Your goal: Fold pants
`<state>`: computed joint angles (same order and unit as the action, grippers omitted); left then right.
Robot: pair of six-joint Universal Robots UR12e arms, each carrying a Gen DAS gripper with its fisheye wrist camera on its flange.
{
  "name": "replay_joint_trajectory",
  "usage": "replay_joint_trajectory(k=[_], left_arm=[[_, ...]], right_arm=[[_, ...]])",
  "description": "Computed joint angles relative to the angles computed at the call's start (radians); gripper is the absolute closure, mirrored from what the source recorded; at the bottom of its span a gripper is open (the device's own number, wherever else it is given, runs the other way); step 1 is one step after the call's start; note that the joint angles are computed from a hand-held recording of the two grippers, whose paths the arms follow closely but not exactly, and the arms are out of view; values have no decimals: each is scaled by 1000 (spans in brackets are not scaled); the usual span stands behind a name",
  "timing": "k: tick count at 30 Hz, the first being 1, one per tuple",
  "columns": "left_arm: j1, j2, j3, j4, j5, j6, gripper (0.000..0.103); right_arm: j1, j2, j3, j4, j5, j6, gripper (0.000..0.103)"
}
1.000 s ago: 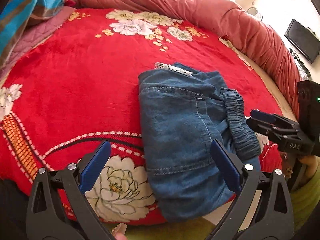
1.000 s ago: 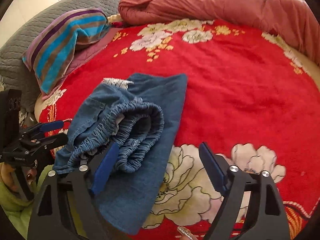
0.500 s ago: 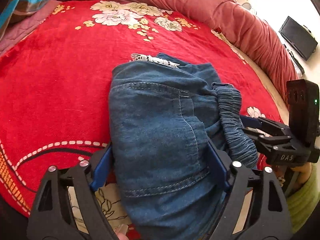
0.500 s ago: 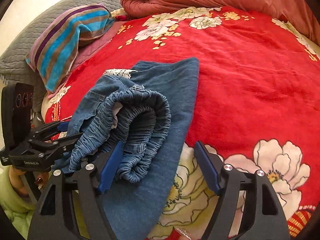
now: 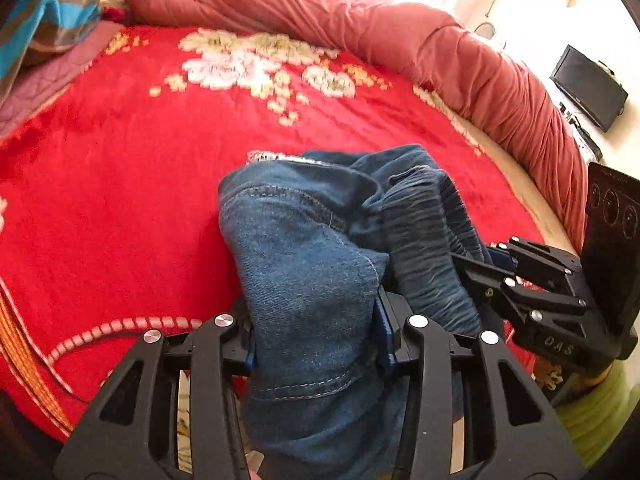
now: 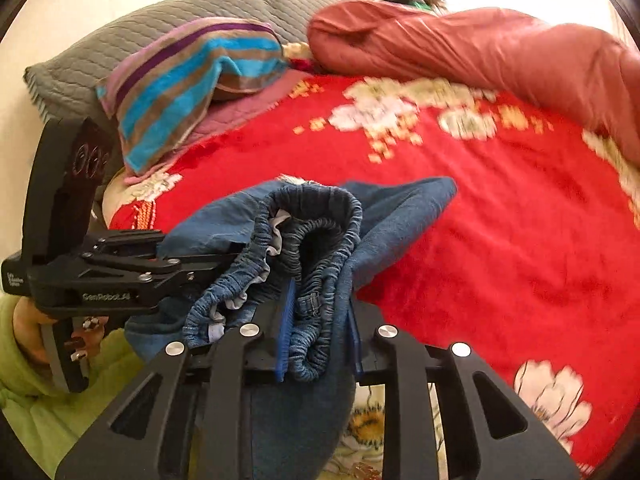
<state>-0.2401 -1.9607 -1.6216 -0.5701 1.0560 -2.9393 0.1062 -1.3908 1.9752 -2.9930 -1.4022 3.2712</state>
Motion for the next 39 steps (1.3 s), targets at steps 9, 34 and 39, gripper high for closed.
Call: replay_joint_trajectory(k=[9,34,39], left_arm=[[-5,-35,75,44,25,-22,69],[-25,-124,167,27,122,-9,66],[-25,-126,164,11,131,6,58]], right_arm=[[-16,38,-77,1,-21,-60,82],[-27,126,-167,117,-111,-28,71],[-28,124,-166,167,-152,18,48]])
